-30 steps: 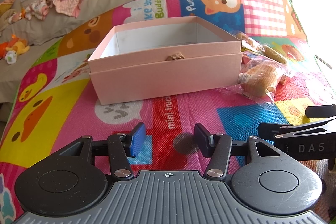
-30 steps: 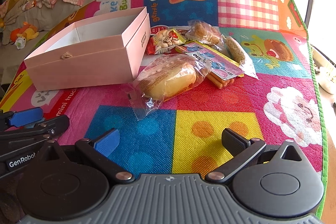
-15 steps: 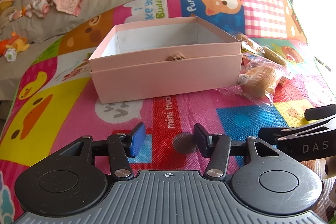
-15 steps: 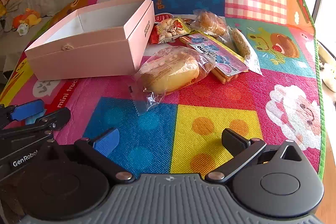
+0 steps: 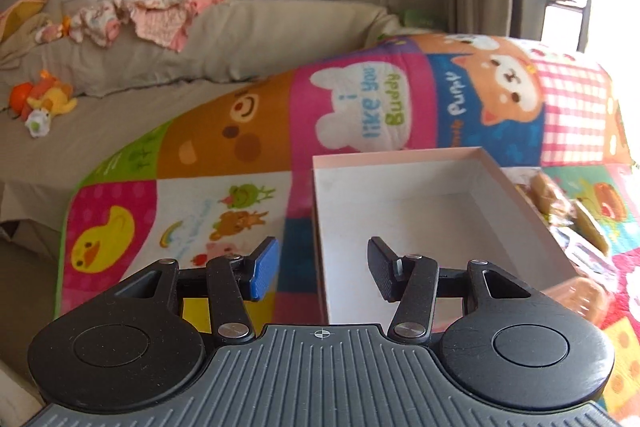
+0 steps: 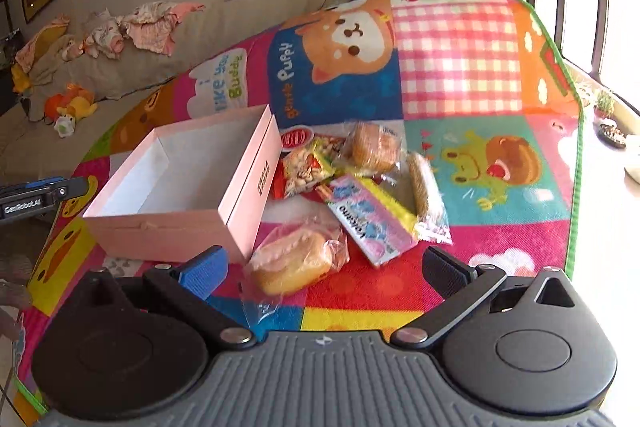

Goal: Organize objects
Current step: 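Grasp the pink box wall with the left tool while the right tool reaches the snacks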

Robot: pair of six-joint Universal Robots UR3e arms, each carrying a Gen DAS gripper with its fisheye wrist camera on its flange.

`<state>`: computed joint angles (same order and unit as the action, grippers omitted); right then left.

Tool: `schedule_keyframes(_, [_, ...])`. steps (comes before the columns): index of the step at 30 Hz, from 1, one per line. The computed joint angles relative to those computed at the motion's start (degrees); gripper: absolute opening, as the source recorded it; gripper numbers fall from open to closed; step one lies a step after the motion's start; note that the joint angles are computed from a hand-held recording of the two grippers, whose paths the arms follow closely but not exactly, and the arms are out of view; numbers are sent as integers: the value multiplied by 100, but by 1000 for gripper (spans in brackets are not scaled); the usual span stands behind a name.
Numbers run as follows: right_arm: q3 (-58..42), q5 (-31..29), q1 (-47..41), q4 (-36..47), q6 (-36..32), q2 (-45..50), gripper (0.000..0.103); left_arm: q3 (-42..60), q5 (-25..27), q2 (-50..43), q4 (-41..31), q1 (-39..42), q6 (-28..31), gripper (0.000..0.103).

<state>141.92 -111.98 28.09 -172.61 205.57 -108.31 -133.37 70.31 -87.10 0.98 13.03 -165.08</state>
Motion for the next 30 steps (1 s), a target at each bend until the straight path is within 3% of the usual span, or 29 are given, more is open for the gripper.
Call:
schedule_keyframes(3, [-243, 206, -510, 230, -370, -117, 103, 1164, 486, -1167, -382, -334, -171, 55])
schedule_keyframes(7, [-597, 420, -1034, 434, -756, 170, 103, 1985, 319, -1916, -997, -389, -220, 52])
schedule_keyframes(8, [-729, 451, -1118, 437, -870, 341, 103, 2089, 273, -2022, -1080, -402, -191, 47])
schedule_keyframes(9, [-875, 474, -1186, 430, -970, 516, 103, 2215, 293, -2134, -1214, -454, -132, 25])
schedule_keyframes(10, [-1058, 501, -1235, 386, -1067, 755, 103, 2379, 431, -2233, -1437, -542, -59, 11])
schedule_keyframes(12, [-1422, 688, -1393, 291, -1193, 1182, 103, 2396, 621, -2358, -1393, -626, -38, 12])
schedule_keyframes(16, [-2563, 1133, -1685, 353, -1183, 2327, 103, 1793, 304, -2050, -1139, -317, 344, 11])
schedule_keyframes(22, [-4801, 2101, -2152, 1086, -476, 4269, 103, 1335, -23, -1499, -1528, 438, 714, 10])
schedule_keyframes(28, [-7769, 1653, -1769, 2284, -361, 6563, 101, 1026, -198, -1258, -1568, 699, 680, 11])
schedule_keyframes(29, [-8171, 1656, -1728, 2526, -439, 6823, 98, 1024, -226, -1261, -1572, 715, 656, 11])
schedule_keyframes(30, [-8562, 1644, -1684, 2849, -551, 7041, 89, 1027, -273, -1253, -1612, 748, 641, 11])
